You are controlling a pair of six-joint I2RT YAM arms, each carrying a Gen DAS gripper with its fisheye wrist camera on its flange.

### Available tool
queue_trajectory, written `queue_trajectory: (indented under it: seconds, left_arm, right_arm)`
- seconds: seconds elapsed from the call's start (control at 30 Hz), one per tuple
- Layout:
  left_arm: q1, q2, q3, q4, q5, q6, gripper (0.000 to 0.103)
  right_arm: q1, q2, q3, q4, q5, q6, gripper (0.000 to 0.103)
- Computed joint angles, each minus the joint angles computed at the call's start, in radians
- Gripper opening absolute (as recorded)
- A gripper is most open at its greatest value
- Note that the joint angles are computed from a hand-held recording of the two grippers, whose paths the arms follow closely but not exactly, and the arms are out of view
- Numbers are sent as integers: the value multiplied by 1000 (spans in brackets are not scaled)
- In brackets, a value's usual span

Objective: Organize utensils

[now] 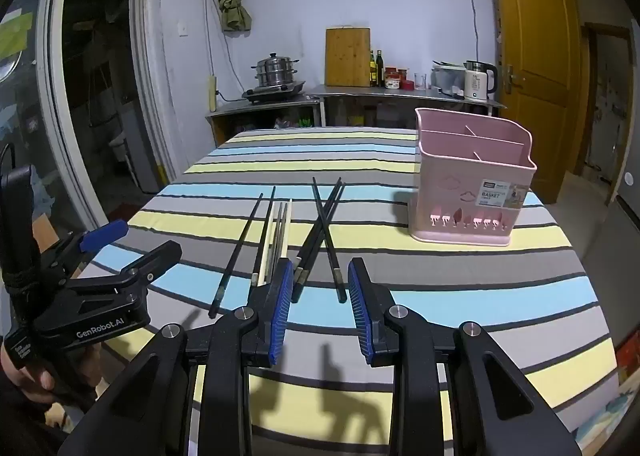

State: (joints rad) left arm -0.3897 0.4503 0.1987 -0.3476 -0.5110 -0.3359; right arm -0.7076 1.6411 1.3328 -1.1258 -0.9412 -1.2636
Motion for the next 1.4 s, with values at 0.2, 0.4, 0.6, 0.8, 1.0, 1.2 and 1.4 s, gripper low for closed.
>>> queue_trajectory:
  seconds: [0.2, 0.4, 0.6, 0.8, 1.0, 1.2, 1.4]
  left_arm:
    - [-3, -12, -7, 5, -5, 0, 94]
    - [-16, -8, 9, -9, -16, -7, 94]
    - [-10, -23, 10, -21, -9, -3, 94]
    - [-24, -23, 10, -26, -18, -12, 94]
    - [-6, -64, 19, -69, -1, -1, 94]
    - [-33, -22, 18, -35, -23, -19, 94]
    - [-36, -7, 22, -21, -25, -22, 94]
  right_arm:
    - [-3, 4, 5, -9, -3, -5, 30]
    - [-5, 3, 5, -11, -4, -6, 30]
    - [-6, 2, 5, -13, -5, -8, 30]
    - [-6, 3, 5, -12, -5, -8, 30]
    - [-6, 3, 5, -10, -4, -8, 30]
    - [-7, 1, 4, -14, -6, -10, 30]
    - [-7, -1, 3, -13, -6, -10, 30]
